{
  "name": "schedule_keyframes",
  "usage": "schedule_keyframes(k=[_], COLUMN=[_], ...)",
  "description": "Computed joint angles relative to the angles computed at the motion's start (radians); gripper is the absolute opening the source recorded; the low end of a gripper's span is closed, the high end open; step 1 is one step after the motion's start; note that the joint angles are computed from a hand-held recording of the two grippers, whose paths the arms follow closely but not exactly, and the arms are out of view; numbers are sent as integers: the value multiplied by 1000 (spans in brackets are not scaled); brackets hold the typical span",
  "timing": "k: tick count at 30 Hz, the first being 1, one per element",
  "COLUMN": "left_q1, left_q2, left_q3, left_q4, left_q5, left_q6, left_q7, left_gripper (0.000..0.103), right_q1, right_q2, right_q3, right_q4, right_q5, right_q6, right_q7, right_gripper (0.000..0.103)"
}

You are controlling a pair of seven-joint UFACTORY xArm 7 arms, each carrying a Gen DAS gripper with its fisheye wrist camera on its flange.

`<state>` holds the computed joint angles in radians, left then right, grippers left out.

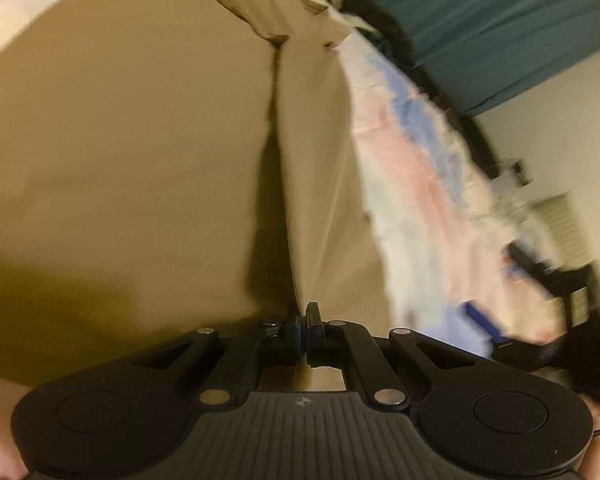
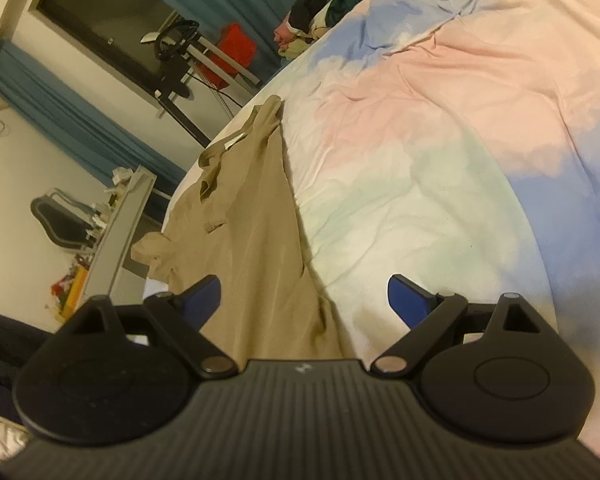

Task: Fold clothes

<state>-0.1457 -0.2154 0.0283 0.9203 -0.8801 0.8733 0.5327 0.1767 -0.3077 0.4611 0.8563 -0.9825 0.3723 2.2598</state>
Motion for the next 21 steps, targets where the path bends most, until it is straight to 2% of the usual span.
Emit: schedule_keyframes(k=[5,6,8,10,14,16,18,21], left_q1=[-29,-37,-59,-86,-159,-201,-253,-327], left_q2=[-43,-55,-92,-131,-189,-218,-244,-274], left_q3=[-34,-39,-46,-47,-39,-36,-17,24], left_q4=[-42,-51,-77,-104,-144,-168,-185,-196], left_q5=[48,67,83,95,91,92,91,94], left_q6=[-126,-155,-222,-291,-462,-560,-636,-697], left_q7=[55,63,75,82,128,156,189,201], left_gripper=[3,5,14,36,57,81,87,102], right_q1=[36,44,61,78,118,141,163,195], right_q2=[23,28,36,42,61,70,77,87], right_q3=[-5,-2,4,8,11,10,8,2], right_q4=[38,50,75,97,139,157,171,187], right_q5=[17,15,-2,-31,-105,-141,-179,-234], right_q6=[66,90,141,189,279,327,373,435], right_q7=[-112,-131,-160,-179,-201,-209,-208,-192], right_gripper=[92,92,92,92,92,92,92,92])
